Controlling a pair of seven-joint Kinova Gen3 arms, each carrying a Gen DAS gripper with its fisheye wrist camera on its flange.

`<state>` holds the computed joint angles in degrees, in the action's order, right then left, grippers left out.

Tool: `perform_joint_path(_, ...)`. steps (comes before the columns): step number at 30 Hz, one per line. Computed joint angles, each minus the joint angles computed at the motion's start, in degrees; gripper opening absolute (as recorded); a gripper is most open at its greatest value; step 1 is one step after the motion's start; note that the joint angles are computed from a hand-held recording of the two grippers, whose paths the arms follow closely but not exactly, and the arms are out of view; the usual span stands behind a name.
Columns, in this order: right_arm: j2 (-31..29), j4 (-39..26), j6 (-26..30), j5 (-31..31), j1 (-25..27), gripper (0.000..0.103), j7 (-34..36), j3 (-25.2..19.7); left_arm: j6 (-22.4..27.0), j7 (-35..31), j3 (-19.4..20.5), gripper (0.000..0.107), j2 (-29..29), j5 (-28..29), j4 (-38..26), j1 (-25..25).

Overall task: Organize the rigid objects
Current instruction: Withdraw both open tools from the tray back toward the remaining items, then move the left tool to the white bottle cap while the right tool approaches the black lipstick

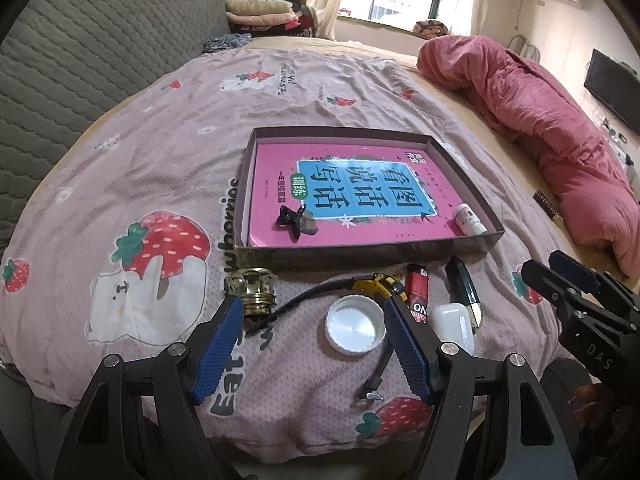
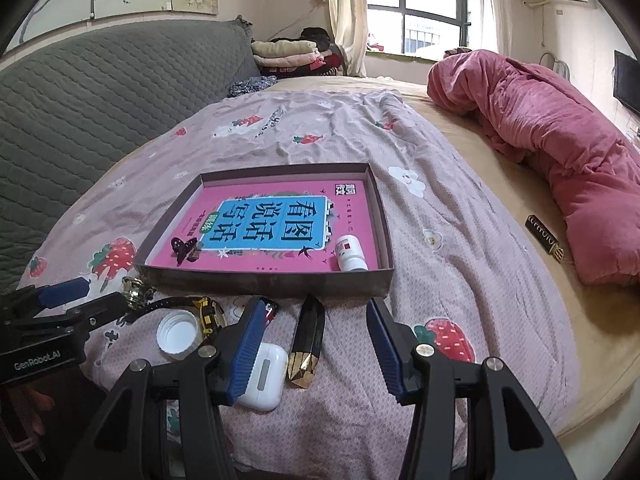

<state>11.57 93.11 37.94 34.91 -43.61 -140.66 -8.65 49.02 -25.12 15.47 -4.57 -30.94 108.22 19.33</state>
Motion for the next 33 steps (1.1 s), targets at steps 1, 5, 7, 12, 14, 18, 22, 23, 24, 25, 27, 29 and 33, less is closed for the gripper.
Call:
perform_joint_path(1, 0.2, -0.2, 0.3, -0.5, 0.2, 0.052, 0.5, -0.1, 0.0, -0.2, 0.0, 0.074, 0.0, 0.4, 0.0, 0.1)
perform_joint_path(5, 0.3, -0.3, 0.7, -1.6, 0.3, 0.052, 1.1, -0.2, 0.3, -0.7, 0.0, 0.074, 0.3, 1.5, 0.0, 0.3)
perform_joint_path(7, 0.2, -0.4, 0.8, -2.0, 0.3, 0.052, 1.3, -0.2, 0.7, -0.9, 0.0, 0.074, 0.3, 2.1, 0.0, 0.5)
perform_joint_path(12, -0.8, 0.7, -0.4, -3.1, 1.1, 0.052, 1.8, -0.4, 1.8, -0.5, 0.4, 0.074, 0.5, 2.5, -0.1, 1.3)
perform_joint_path(14, -0.6, 0.5, -0.2, -4.2, 1.5, 0.052, 2.8, -0.7, 1.8, -0.5, 0.4, 0.074, 0.7, 2.6, -0.2, 1.5)
perform_joint_path(18, -0.6, 0.9, -0.8, -6.1, 2.3, 0.052, 4.1, -0.7, 1.6, -1.1, 0.2, 0.074, 1.4, 3.4, -0.3, 2.0)
perform_joint_path(22, -0.6, 1.2, -1.2, -7.2, 2.6, 0.052, 5.2, -0.8, 1.8, -1.5, -0.1, 0.074, 2.3, 4.1, -0.6, 2.7)
perform_joint_path(23, -0.6, 1.3, -1.3, -7.7, 2.7, 0.052, 5.7, -0.9, 2.0, -1.8, -0.2, 0.074, 2.6, 4.3, -0.7, 2.9)
perform_joint_path(24, -0.5, 1.4, -1.5, -8.2, 2.9, 0.052, 6.3, -1.0, 2.0, -2.0, -0.4, 0.074, 2.8, 4.5, -0.7, 3.1)
perform_joint_path(25, -0.4, 1.3, -1.4, -8.6, 3.0, 0.052, 6.8, -1.0, 2.0, -2.1, -0.5, 0.074, 3.0, 4.7, -0.8, 3.2)
perform_joint_path(27, -0.3, 1.3, -1.5, -9.2, 3.1, 0.052, 7.5, -1.0, 1.9, -2.2, -0.8, 0.074, 3.2, 5.0, -0.8, 3.4)
perform_joint_path(29, -0.2, 1.4, -1.5, -9.3, 2.9, 0.052, 7.6, -0.8, 1.7, -2.4, -1.2, 0.074, 3.0, 5.3, -0.6, 3.5)
perform_joint_path(33, 0.0, 1.4, -1.6, -9.8, 3.0, 0.052, 7.6, -0.5, 1.3, -3.1, -1.4, 0.074, 3.1, 6.0, -0.3, 3.4)
